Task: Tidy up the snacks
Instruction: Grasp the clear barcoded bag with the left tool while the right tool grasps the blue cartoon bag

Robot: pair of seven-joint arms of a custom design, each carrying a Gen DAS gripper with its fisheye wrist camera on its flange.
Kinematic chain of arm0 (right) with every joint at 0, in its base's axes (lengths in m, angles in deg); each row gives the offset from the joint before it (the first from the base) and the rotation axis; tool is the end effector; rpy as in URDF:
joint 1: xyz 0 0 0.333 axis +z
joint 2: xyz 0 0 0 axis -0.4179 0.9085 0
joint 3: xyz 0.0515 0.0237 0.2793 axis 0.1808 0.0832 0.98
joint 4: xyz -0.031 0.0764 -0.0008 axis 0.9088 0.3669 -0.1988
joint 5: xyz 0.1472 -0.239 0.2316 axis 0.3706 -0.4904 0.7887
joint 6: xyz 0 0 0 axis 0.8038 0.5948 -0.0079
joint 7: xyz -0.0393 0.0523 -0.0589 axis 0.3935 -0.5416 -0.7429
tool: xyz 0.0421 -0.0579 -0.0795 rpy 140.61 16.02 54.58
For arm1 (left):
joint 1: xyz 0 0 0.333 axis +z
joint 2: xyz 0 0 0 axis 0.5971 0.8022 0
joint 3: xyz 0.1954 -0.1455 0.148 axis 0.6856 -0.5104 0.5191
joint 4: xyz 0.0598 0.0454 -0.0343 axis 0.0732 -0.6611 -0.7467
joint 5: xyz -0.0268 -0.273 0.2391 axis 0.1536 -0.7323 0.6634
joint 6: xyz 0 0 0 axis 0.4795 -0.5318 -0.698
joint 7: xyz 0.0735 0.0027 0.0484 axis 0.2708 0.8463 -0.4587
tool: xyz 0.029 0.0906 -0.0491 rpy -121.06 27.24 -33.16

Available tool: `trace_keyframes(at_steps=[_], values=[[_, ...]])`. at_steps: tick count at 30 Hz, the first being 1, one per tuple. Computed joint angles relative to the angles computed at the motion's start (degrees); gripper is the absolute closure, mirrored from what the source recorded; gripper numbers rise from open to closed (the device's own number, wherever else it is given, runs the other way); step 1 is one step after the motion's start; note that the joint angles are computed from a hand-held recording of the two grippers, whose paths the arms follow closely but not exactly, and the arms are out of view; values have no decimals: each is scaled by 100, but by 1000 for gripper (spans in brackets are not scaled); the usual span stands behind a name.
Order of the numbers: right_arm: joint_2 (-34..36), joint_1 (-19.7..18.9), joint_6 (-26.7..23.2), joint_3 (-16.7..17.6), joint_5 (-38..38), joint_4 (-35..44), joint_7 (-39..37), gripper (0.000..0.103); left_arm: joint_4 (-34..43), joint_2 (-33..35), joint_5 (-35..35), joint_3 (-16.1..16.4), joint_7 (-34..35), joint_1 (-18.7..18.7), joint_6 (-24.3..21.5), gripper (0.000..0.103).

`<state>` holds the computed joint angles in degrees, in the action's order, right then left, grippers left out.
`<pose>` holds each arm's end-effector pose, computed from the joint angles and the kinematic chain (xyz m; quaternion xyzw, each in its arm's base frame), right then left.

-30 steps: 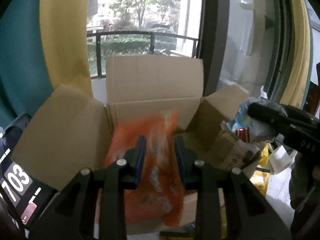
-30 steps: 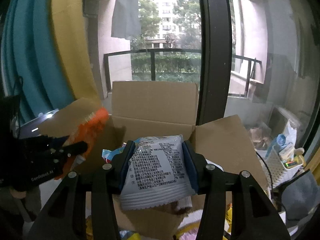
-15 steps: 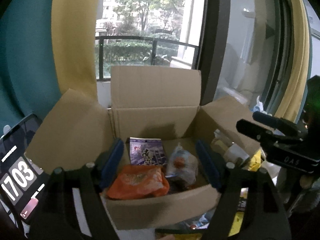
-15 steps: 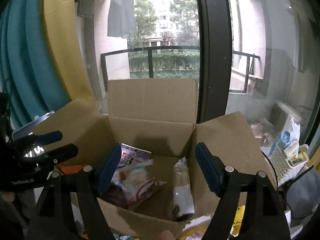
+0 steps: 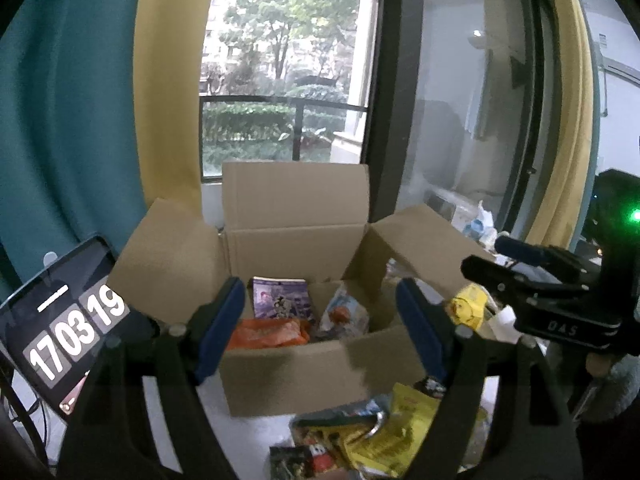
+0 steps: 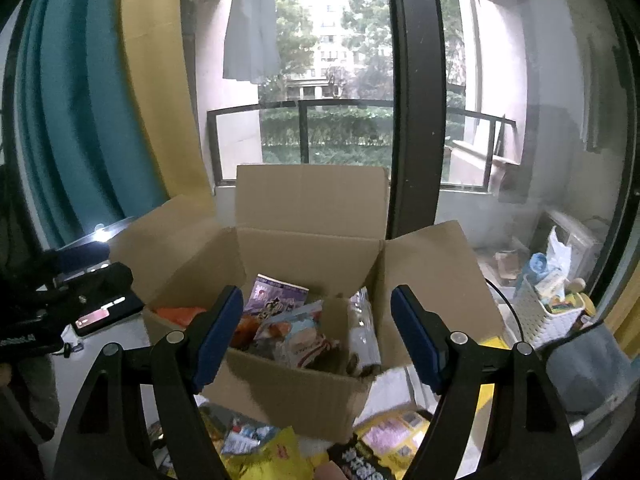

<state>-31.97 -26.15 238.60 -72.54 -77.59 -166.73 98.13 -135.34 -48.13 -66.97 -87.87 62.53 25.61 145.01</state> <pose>0.4498 0.1579 0.5573 -0.5384 0.6639 -0.3991 0.3318 0.5318 -0.3226 0.5617 -0.3736 0.7550 -0.5106 0.1724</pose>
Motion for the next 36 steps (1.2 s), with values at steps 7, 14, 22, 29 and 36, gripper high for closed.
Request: trace_keyframes(at_steps=[7, 14, 22, 29, 36], values=[[-584, 52, -132, 180, 282, -436, -37, 24, -698, -789, -1450, 14, 1209, -19, -106, 23], [-1151, -9, -166, 508, 801, -915, -200, 24, -1382, -1476, -2437, 474, 1951, -519, -173, 23], [-1848, -2, -188, 883, 1678, -1529, -535, 24, -2108, -2032, -2714, 1036, 2189, -1138, -247, 23], [-2342, 109, -283, 1157, 2494, -2049, -819, 24, -2892, -2494, -2710, 1517, 2081, -1621, -292, 22], [-2622, 319, -340, 1330, 3226, -2595, -959, 24, -3483, -2593, -2336, 1862, 1645, -1908, -331, 21]])
